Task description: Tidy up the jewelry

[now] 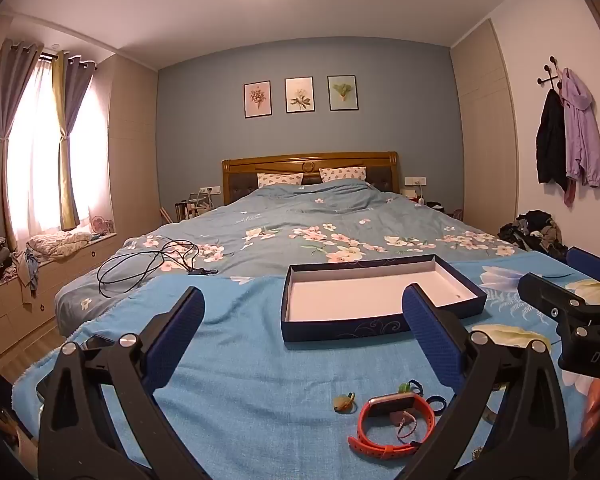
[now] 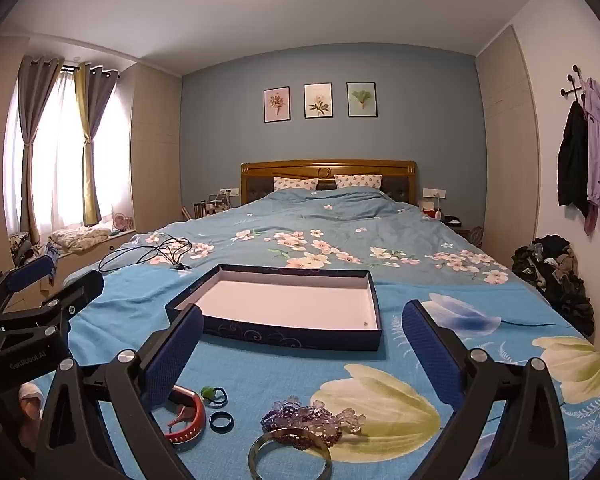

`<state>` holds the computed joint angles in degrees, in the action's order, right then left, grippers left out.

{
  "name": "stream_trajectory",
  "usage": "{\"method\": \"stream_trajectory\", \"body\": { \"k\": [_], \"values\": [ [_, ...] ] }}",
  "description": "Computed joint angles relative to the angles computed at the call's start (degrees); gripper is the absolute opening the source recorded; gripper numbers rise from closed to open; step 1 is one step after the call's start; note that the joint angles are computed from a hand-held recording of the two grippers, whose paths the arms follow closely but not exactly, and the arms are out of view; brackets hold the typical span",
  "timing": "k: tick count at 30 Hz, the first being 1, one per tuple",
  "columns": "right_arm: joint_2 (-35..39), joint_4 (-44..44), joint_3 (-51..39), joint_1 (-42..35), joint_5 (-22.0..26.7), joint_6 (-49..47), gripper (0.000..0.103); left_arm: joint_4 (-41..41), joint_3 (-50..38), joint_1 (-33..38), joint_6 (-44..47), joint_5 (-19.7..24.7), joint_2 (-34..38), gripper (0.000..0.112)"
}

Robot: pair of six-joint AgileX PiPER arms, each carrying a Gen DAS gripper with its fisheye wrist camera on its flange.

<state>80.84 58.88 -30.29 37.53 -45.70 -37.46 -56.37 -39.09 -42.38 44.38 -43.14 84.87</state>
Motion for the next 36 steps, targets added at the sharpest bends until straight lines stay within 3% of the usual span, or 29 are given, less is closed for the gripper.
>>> {"method": "stream_trajectory", "body": {
  "k": [36],
  "values": [
    [-0.81, -1.8, 0.03, -2.01, 2.33, 0.42, 0.096, 0.32, -0.44, 0.84, -0.34, 0.67, -0.68, 0.097]
  ]
}}
